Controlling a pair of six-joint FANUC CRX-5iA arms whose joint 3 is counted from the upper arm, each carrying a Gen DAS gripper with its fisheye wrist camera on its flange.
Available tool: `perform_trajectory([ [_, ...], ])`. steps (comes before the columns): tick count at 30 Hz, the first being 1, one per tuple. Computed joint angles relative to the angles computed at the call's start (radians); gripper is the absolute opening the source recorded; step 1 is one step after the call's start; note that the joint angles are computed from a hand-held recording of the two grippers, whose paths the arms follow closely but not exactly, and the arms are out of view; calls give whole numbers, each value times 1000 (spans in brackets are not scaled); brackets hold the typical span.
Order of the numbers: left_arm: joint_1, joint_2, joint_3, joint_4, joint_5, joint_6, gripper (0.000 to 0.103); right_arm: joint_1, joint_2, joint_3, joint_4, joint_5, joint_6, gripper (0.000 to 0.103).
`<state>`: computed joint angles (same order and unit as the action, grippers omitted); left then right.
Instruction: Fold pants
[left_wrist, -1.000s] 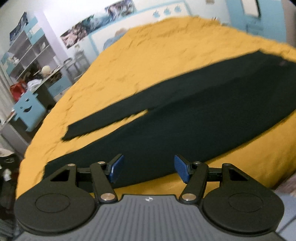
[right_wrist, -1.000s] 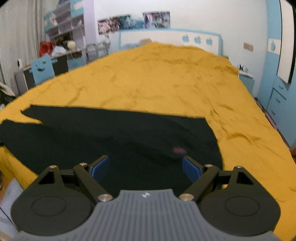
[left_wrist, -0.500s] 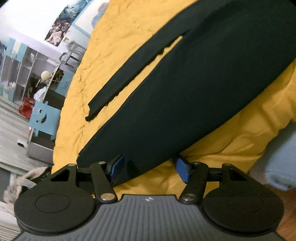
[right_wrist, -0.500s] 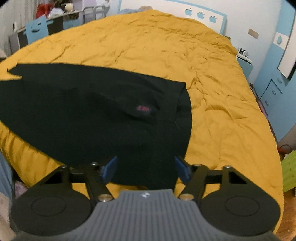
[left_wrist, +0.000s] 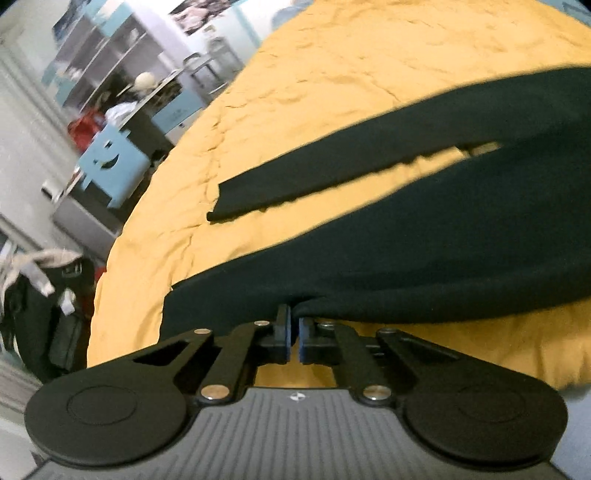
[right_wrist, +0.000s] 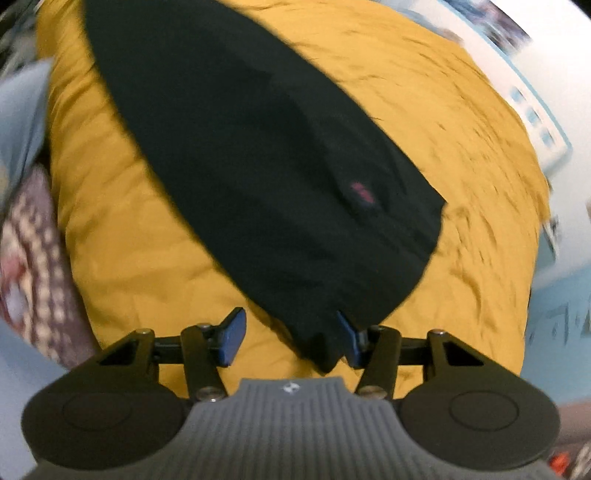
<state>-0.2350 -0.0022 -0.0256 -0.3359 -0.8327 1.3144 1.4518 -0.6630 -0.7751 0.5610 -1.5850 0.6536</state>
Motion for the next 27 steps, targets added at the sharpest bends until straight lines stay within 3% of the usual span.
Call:
perform_trajectory([
  [3,-7,17,38,-11,-24,58,3,6,23,-30,27,22,80,37],
  [5,-19,26,62,-26,-46,98,3,14,19,-45,39,27,106,10],
  [7,-20,37,83,-32,-60,126,2,33,8,-73,74,23,118,0],
  [11,-38,67,154,-54,-122,194,2,68,-26,-86,137,-4,81,0],
  [14,-48,100,221,-57,-155,236,2,-1,-58,-64,182,10,82,0],
  [16,-60,136,285,-69,-185,264,2,-86,-60,-48,229,55,102,0],
  [20,-91,234,439,-106,-257,325,2,-358,-29,-19,302,266,163,0],
  [24,-109,354,615,-129,-341,359,2,-664,114,67,285,500,267,0],
  [27,-115,454,753,-129,-421,352,2,-824,247,156,227,613,359,0],
])
